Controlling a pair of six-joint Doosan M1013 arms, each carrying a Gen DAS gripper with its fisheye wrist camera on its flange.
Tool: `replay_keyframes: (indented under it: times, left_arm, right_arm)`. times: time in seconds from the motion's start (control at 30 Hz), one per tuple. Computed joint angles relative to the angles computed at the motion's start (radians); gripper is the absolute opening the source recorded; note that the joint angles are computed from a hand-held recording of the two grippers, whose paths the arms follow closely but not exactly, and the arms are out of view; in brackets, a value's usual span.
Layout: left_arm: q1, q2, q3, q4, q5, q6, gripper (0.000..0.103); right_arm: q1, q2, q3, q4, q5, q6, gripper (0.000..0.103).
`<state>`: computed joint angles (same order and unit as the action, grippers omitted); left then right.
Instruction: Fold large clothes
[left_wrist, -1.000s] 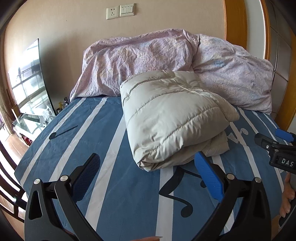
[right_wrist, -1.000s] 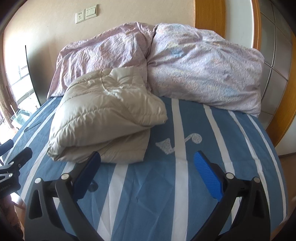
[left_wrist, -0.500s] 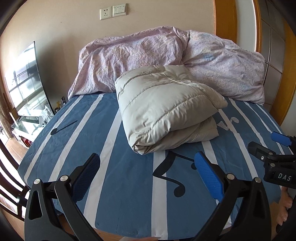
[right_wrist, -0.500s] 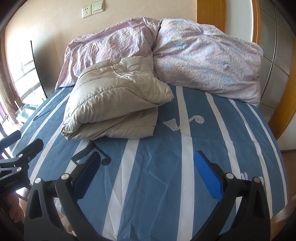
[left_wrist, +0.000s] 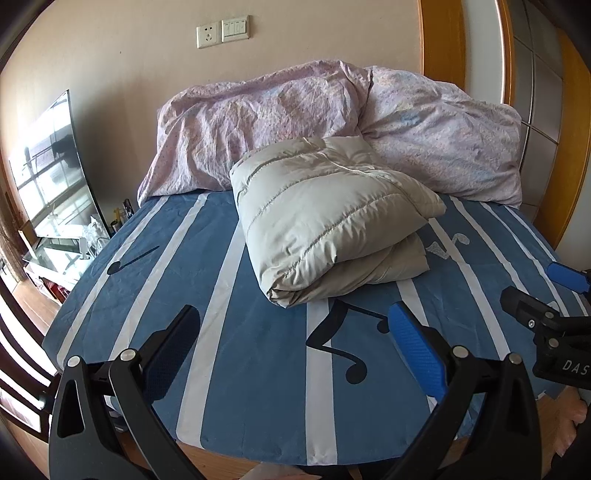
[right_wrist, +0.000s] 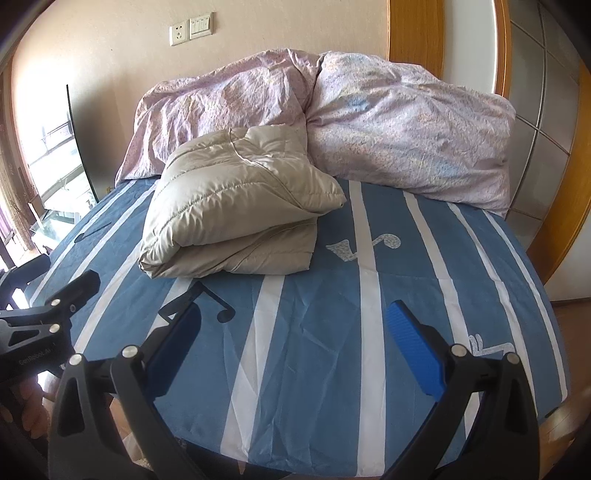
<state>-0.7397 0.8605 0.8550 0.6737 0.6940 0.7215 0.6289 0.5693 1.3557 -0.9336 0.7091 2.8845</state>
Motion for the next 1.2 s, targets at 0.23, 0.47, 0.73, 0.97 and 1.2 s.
replay_keyframes:
  times: [0.23,0.47,0.73,0.97,1.2]
  left_arm:
    - [0.004,0.013,-0.022,-0.029,0.020,0.013,0.102]
    - [0.007,0.017,-0.026,-0.044,0.023,0.021,0.102]
    - [0.006,0.014,-0.023,-0.054,0.004,0.038,0.102]
    - [0.006,0.021,-0.037,-0.072,0.013,0.058,0.102]
    - [0.006,0.025,-0.044,-0.081,0.020,0.069,0.102]
  right_arm:
    - [-0.001,0.010,-0.014,0.015,0.010,-0.022,0.101]
    - [-0.004,0.015,-0.022,0.028,0.018,-0.034,0.101]
    - [-0.002,0.016,-0.025,0.020,0.022,-0.030,0.101]
    - [-0.002,0.016,-0.027,0.023,0.025,-0.033,0.101]
    - [-0.003,0.018,-0.028,0.026,0.026,-0.030,0.101]
